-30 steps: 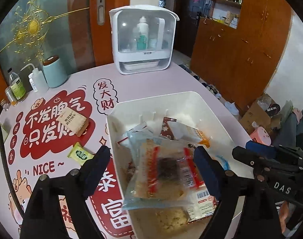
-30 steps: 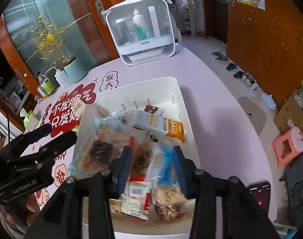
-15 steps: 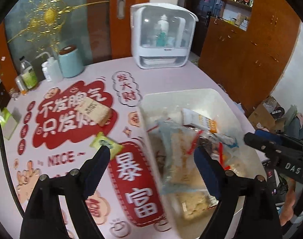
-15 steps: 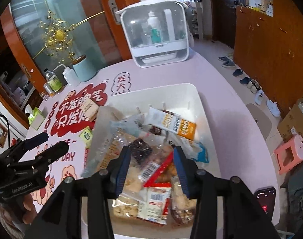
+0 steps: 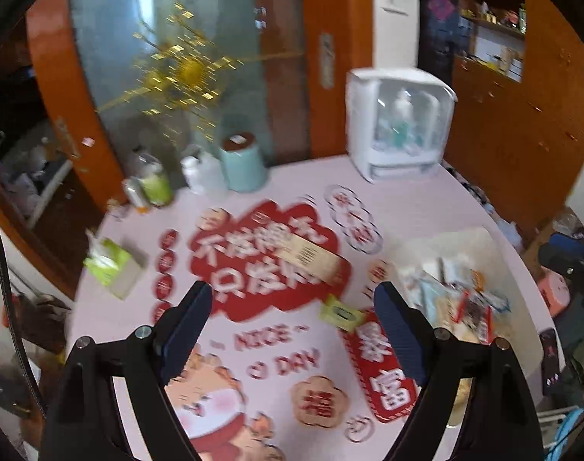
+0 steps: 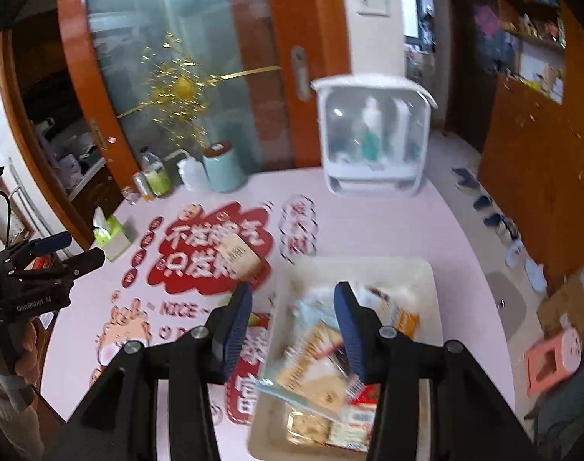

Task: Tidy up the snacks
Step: 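Move both tools back toward the green pastry and beige biscuit bag, then grasp the beige biscuit bag with the left tool while the right tool grasps the green pastry pack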

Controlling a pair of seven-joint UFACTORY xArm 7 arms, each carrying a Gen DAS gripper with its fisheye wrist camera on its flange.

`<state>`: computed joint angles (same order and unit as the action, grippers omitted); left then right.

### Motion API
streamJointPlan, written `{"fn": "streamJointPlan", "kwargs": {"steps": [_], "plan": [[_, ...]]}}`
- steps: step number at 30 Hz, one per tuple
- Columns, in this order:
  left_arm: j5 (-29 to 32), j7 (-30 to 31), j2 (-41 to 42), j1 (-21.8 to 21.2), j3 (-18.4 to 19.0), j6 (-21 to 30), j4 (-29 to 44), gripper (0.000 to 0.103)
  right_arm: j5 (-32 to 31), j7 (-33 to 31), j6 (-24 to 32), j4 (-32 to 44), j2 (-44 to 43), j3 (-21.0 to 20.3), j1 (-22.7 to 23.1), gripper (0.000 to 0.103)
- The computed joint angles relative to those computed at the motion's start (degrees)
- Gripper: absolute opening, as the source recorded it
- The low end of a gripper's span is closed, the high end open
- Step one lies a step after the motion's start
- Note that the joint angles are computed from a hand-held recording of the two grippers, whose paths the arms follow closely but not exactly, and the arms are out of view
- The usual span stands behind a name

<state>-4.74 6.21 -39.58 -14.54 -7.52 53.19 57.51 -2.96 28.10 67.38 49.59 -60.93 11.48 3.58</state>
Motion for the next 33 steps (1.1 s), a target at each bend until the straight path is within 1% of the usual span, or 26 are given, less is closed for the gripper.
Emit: {"fn": "streamJointPlan", "kwargs": {"steps": [2, 3, 4, 6, 7, 10, 13, 15, 17, 20, 22, 25, 29, 32, 33], "plan": [[1.5, 0.3, 1.1, 1.4, 0.4, -0.1, 2.4, 0.087, 0.2, -0.3, -0.7, 2.8, 3.0, 0.3, 0.1, 0.046], [2.1, 0.2, 2.0, 2.1, 0.6, -0.2, 3.6, 0.09, 0.4, -0.5, -1.2, 4.2, 4.9, 0.3, 0.2, 0.048], [2.1, 0.3, 3.1, 2.4, 1.0, 0.1, 4.9, 0.094, 0.8, -0.9, -1.6, 5.5, 7.0, 0.3, 0.6, 0.055], [1.3, 0.6, 5.5, 2.5, 2.0, 1.6, 7.2, 0.095, 1.0, -2.6, -2.8, 7.0, 11.3, 0.3, 1.8, 0.064], [1.0, 0.9, 6.5, 2.6, 2.4, 2.5, 8.1, 0.095, 0.8, -3.3, -3.2, 7.2, 13.2, 0.4, 2.1, 0.064], [0.8, 2.8, 10.4, 2.9, 3.1, 2.7, 9.2, 0.095, 1.6, -5.5, -4.3, 6.8, 19.0, -0.1, 4.1, 0.064], [0.9, 5.2, 14.5, 3.1, 3.3, 1.1, 8.8, 0.095, 3.6, -9.8, -7.2, 4.8, 26.0, -1.7, 7.1, 0.064], [1.8, 5.5, 16.9, 3.7, 2.8, -0.5, 7.9, 0.095, 4.0, -12.1, -8.4, 4.3, 30.4, -2.3, 8.3, 0.064], [1.4, 7.3, 20.0, 3.6, 3.2, -1.3, 7.5, 0.095, 5.8, -15.8, -9.4, 4.1, 36.1, -3.6, 9.8, 0.064], [2.6, 7.9, 23.8, 4.4, 3.1, -2.9, 6.3, 0.095, 6.4, -18.6, -9.6, 5.1, 43.1, -4.0, 10.3, 0.064], [2.3, 8.5, 26.3, 4.8, 3.5, -3.0, 6.2, 0.095, 7.1, -20.2, -9.5, 6.0, 47.0, -4.2, 10.6, 0.064], [1.5, 9.6, 28.6, 5.2, 3.9, -3.1, 5.8, 0.095, 6.9, -21.5, -8.5, 6.9, 50.4, -4.4, 10.5, 0.064], [3.2, 8.9, 31.2, 5.6, 3.3, -4.3, 5.5, 0.095, 7.9, -22.0, -7.2, 8.1, 53.9, -4.6, 10.3, 0.064], [3.6, 8.7, 32.7, 5.5, 3.0, -4.0, 6.1, 0.095, 8.4, -22.5, -7.0, 8.8, 55.9, -4.5, 10.4, 0.064], [3.9, 8.6, 32.8, 5.4, 2.9, -4.2, 6.0, 0.095, 8.5, -22.8, -6.8, 8.9, 56.5, -4.4, 10.5, 0.06]]}}
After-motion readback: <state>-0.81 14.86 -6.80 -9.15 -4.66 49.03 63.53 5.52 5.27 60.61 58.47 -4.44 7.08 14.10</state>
